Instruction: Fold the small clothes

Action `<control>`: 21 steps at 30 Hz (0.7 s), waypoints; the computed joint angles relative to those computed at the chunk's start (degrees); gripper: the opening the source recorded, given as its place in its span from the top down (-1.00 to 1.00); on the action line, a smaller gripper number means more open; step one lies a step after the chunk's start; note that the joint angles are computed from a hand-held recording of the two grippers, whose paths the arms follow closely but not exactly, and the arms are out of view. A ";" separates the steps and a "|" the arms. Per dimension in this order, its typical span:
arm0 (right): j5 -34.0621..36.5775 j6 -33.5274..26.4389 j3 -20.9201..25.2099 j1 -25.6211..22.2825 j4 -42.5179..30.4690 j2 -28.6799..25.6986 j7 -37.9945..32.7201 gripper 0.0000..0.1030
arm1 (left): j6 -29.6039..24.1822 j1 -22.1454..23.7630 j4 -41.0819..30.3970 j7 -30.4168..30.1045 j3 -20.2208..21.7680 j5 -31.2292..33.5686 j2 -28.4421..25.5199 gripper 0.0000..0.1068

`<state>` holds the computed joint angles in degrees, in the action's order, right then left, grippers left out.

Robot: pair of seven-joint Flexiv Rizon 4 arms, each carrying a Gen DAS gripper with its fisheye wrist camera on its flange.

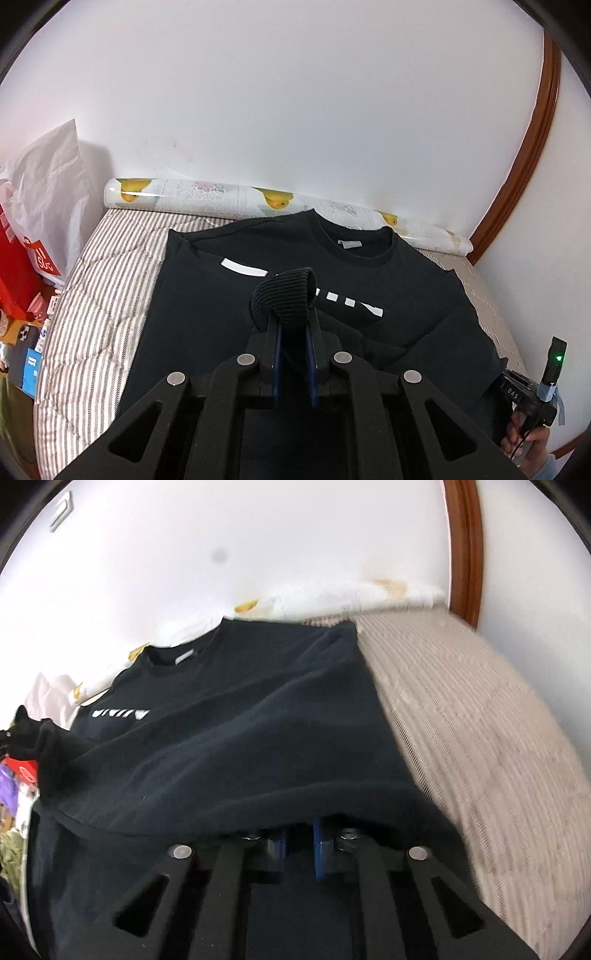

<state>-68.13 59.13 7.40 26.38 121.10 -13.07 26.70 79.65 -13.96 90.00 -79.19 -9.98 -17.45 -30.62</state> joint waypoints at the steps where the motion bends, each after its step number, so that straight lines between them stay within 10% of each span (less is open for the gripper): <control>1: -0.22 0.12 -0.03 -0.10 0.28 0.39 0.37 0.82 | 0.41 0.56 0.23 0.35 -0.60 -0.41 0.04 0.79; 15: 16.57 -10.74 4.76 2.54 0.95 3.82 -15.58 0.59 | -5.86 1.90 0.81 -1.96 2.31 -0.31 0.12 0.77; 21: 13.79 -12.12 6.45 3.60 3.74 9.11 -16.28 0.58 | -10.84 -2.51 -1.00 -13.05 11.30 8.46 0.38 0.48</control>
<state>-54.34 47.01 13.86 29.98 124.84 -3.95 10.42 68.81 -16.46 88.99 -92.24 1.33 -8.99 -30.23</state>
